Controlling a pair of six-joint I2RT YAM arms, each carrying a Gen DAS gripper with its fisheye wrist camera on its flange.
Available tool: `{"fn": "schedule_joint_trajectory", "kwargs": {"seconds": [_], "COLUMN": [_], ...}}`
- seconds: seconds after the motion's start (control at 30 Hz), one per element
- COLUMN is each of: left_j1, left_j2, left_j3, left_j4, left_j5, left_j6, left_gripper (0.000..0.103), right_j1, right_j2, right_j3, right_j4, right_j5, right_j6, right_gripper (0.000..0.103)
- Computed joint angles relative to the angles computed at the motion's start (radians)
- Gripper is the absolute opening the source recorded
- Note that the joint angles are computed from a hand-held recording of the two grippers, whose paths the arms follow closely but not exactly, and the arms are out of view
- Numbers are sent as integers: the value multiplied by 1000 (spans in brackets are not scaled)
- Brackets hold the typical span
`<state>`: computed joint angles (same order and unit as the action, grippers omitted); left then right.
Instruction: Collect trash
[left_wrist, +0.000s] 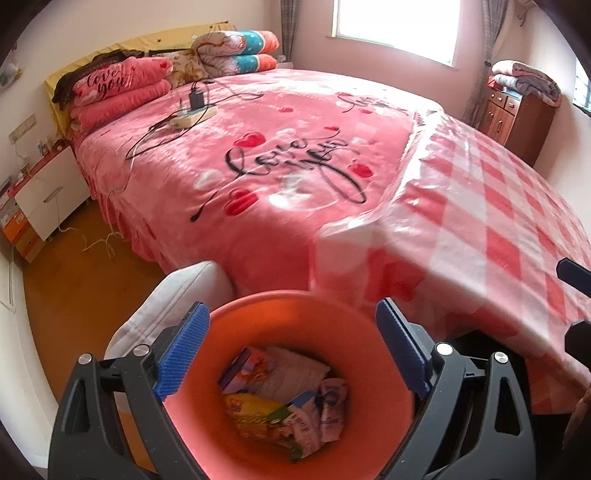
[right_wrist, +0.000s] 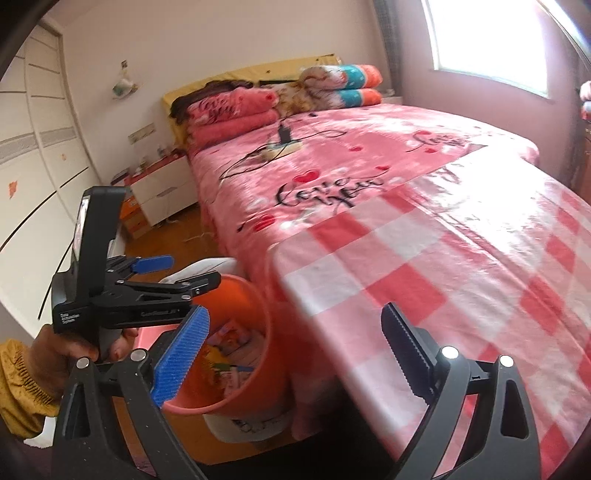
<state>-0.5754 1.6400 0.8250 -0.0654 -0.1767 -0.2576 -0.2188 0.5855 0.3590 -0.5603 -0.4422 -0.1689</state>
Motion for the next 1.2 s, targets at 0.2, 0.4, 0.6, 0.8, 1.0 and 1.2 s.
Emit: {"fn": "schedule_joint_trajectory", "kwargs": {"seconds": [0.2,0.4,0.6,0.8,1.0,1.2], "left_j1": [-72,-147,-222,-279,-329,-376], "left_j2": [23,57,91,127,168,217], "left_j3": [74,154,227,291,353,428], "left_j4": [-27,-55,-75,-90,-104,-122], "left_j5": [-26,-51,-81,-92,-108,-118], "left_j6": [-17,-29,-27,-32,-39,-35], "left_gripper": [92,96,97,97,97,97], "right_j1": [-224,-445,-656,-846,-979,-1086], "right_j2": [-7,35,100,194,305,370], "right_j3": [19,51,88,126,169,200], "right_j4": [-57,-101,-150,-184,-186,-176], "right_j5": [-121,-247,-356,-438,-488,-520], "right_j6": [-104,-210,-340,-467,-541,-599], "right_gripper": [93,94,95,95,95,95]}}
